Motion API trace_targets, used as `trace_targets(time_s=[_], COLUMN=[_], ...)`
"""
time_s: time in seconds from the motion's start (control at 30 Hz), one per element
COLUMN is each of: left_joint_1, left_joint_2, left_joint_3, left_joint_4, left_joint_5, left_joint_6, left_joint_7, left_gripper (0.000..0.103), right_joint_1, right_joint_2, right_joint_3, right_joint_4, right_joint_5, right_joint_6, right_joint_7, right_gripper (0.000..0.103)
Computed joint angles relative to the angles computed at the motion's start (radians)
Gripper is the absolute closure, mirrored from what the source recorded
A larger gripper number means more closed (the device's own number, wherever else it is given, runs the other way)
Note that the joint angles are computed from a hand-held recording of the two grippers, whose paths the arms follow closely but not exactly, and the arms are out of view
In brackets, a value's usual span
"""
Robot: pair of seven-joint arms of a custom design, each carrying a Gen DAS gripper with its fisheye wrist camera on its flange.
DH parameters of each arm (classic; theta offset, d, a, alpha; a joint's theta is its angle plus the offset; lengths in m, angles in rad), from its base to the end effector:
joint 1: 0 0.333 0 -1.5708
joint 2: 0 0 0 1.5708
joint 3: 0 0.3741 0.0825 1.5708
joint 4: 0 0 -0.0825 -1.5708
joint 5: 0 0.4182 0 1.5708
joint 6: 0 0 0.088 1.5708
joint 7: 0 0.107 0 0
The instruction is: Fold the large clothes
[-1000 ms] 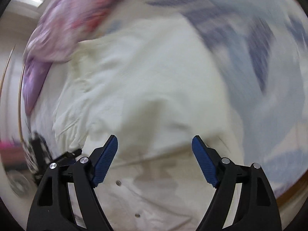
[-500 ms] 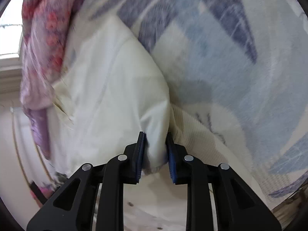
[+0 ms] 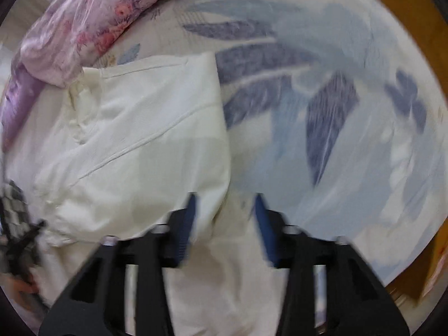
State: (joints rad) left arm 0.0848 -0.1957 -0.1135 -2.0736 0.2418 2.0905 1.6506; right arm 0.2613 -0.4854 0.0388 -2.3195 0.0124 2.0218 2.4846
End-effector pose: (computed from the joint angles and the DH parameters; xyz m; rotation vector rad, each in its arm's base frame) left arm 0.5411 -0.0081 0.5831 -1.7784 2.1908 0.0467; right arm 0.4100 0.1304 0.5843 -1.3527 2.6304 -0.0593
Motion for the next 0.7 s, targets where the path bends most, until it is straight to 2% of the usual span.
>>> trace_targets(time_s=[0.07,0.2,0.23,0.3,0.33,0.43,0.53,0.7], left_joint_1=[-0.012,-0.029,-0.032,-0.038,-0.042,-0.050,-0.052,-0.065], left_joint_2=[0.019,0.076,0.086,0.097,0.099,0.120,0.127,0.196], left_joint_3=[0.010,-0.008,-0.009,-0.006,-0.007,-0.003,0.007,0.003], left_joint_4=[0.015,0.020,0.013,-0.014,-0.015,0.039,0.088,0.183], left_joint_5=[-0.086,-0.074,-0.063,-0.043,-0.032,-0.050,-0.102,-0.091], left_joint_6=[0.002,-0.049,-0.053,-0.024,-0.019,-0.067,-0.062,-0.077], left_joint_7=[0.026,-0.012,-0.024,-0.023,-0.017,-0.010,-0.001,-0.012], left_gripper=[0.090,0.096,0.096,0.096,0.096,0.095,0.095,0.095], right_joint_1=[0.013,0.037,0.054,0.033,0.031,0.014,-0.019,-0.060], right_joint_2=[0.039,0.120,0.128,0.097,0.092,0.078,0.050,0.086], right_joint_3=[-0.022,-0.035,-0.032,-0.006,-0.009,-0.032,-0.037,-0.063], right_joint_4=[-0.014,-0.050,-0.067,-0.125,-0.126,-0.108,-0.070,0.019], right_joint_5=[0.029,0.120,0.086,0.083,0.090,0.127,0.090,0.049], right_joint_6=[0.046,-0.008,-0.027,0.039,0.039,0.004,0.019,0.061], right_joint_7=[-0.051,-0.145,-0.148,-0.154,-0.150,-0.136,-0.122,-0.145], right_gripper=[0.093,0.102,0.103,0.103,0.103,0.102,0.100,0.100])
